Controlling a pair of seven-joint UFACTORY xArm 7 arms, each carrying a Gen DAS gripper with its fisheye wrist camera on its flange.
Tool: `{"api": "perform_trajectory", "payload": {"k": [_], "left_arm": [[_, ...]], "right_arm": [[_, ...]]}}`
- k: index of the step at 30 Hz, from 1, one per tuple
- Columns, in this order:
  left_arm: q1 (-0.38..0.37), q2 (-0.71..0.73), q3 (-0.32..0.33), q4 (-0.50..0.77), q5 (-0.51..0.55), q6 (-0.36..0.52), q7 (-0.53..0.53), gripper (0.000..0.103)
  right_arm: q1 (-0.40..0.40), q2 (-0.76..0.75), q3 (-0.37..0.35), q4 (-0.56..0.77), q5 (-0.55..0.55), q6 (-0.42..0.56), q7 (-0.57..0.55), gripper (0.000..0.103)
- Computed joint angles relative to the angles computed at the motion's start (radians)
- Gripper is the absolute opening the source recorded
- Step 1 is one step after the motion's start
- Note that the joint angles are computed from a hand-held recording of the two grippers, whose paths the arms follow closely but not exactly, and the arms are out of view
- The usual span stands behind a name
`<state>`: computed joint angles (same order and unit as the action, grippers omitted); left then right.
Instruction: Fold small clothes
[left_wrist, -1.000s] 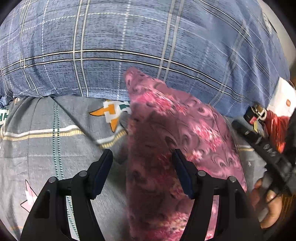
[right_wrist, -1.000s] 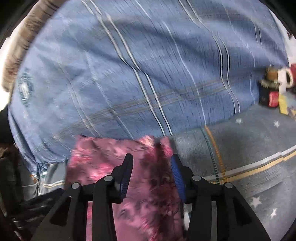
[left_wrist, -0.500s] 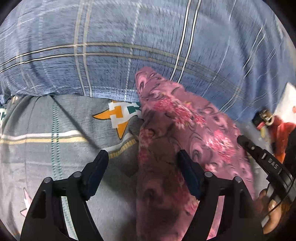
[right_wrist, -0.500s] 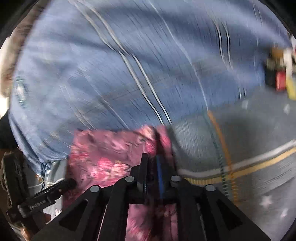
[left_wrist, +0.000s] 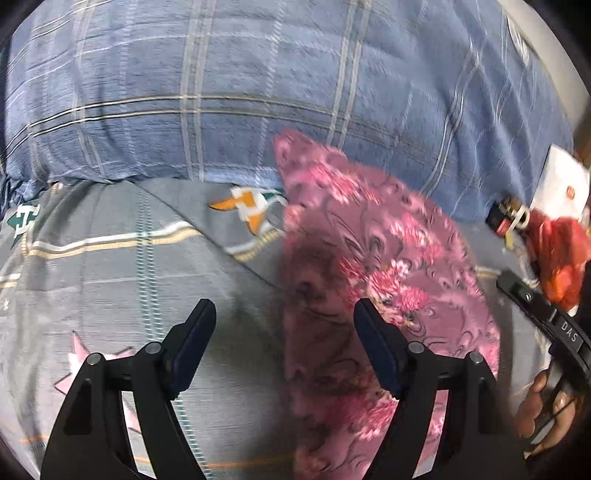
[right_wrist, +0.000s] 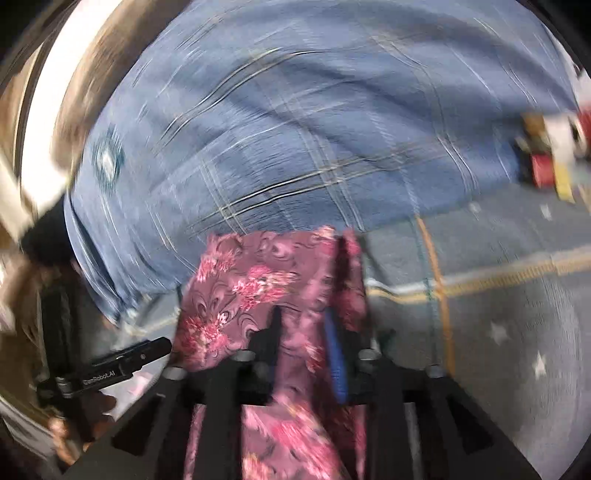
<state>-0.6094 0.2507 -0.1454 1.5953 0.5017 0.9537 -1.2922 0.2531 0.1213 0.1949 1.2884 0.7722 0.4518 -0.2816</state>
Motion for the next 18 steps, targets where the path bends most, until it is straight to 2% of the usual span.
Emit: {"api": "perform_trajectory", "payload": {"k": [4, 6, 8, 9, 10, 12, 16, 18], "left_arm": [[0.078, -0.064, -0.021, -0.143, -0.197, -0.169, 0.031, 0.077], [0.103, -0.069, -0.035, -0.191, -0.292, -0.259, 0.06, 0.077], [0.107, -0.06, -0.043, -0.209, -0.347, -0.32, 0.071, 0.077], [0.104, -0.057, -0.042, -0.21, -0.351, -0.331, 0.069, 0.078], [0.095, -0.051, -0.036, -0.199, -0.331, -0.327, 0.061, 0.078], [0.097, -0.028, -0.042, -0.17, -0.352, -0.326, 0.1, 0.078], [0.083, 0.031, -0.033, -0.097, -0.36, -0.312, 0.139, 0.081], [0.068, 0.068, -0.025, -0.045, -0.356, -0.29, 0.148, 0.081]], "right_arm": [[-0.024, 0.003, -0.004, -0.014, 0.088, 0.084, -0.031, 0.042], [-0.035, 0.012, -0.003, -0.02, 0.156, 0.112, -0.066, 0.049], [-0.031, 0.031, -0.003, -0.013, 0.164, 0.118, -0.061, 0.058], [-0.022, 0.038, -0.005, -0.01, 0.131, 0.11, -0.04, 0.063], [-0.023, 0.043, 0.001, -0.009, 0.14, 0.101, -0.06, 0.063], [-0.039, 0.061, 0.012, 0.008, 0.199, 0.121, -0.114, 0.066], [-0.066, 0.111, 0.033, 0.068, 0.323, 0.22, -0.223, 0.069], [-0.039, 0.124, 0.027, 0.088, 0.254, 0.205, -0.197, 0.068]]}}
